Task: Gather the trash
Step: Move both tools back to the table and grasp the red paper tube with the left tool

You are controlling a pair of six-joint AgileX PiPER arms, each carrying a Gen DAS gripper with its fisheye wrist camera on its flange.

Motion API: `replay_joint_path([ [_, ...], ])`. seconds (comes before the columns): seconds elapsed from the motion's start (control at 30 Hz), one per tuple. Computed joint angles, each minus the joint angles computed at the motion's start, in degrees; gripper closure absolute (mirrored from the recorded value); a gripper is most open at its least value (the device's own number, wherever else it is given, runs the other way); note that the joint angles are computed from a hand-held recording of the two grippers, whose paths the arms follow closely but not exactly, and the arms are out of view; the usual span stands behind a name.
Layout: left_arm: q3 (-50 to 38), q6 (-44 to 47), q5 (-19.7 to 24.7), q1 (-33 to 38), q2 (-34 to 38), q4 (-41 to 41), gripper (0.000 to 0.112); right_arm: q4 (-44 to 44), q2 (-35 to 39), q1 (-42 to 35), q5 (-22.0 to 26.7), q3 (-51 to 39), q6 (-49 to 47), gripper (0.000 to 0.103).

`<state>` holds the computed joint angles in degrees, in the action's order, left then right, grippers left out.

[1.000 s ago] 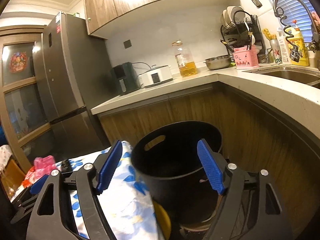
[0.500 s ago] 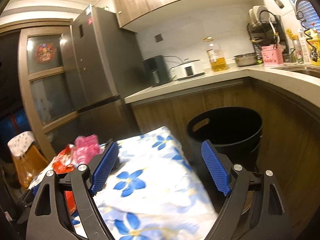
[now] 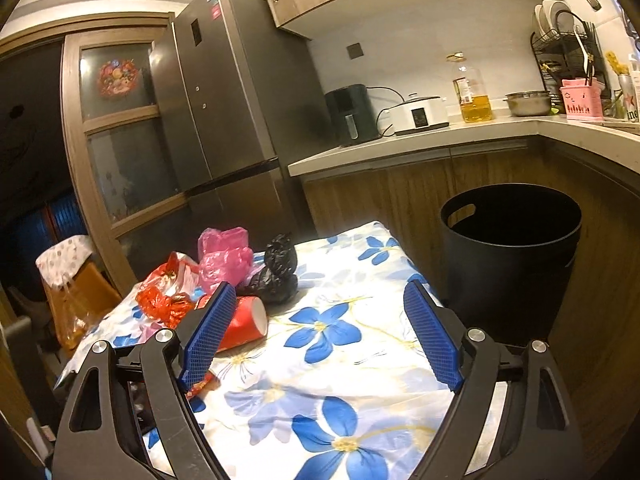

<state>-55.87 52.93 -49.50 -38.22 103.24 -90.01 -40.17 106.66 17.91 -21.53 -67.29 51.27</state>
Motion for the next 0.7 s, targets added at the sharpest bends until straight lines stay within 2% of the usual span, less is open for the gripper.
replay_joint_path([
  [0.2,-0.5,3.2,6.1,4.2,1.2,-0.4,0.022,1.2,1.4,2.2,2.1,-1.8,-1.9,0.02],
  [0.3,0.3,1.9,10.9,6.6,0.6,0.9,0.034,0.0,2.5,3.3,3.3,-3.0,-0.9,0.02],
  [0.37,1.1,0.5,13.9,8.0,0.2,2.5,0.047,-0.2,3.0,4.1,4.3,-3.8,-1.0,0.02],
  [0.43,2.2,-2.6,16.5,9.2,-0.2,5.7,0.052,-0.3,3.5,4.7,4.8,-4.5,-1.1,0.02],
  [0.6,4.6,-9.1,17.7,10.2,-1.0,11.2,0.058,-1.5,5.3,6.6,6.6,-6.6,-0.2,0.02],
  [0.7,6.9,-12.5,16.8,9.9,-2.8,13.0,0.06,-6.0,7.2,7.6,7.7,-9.1,3.5,0.02],
])
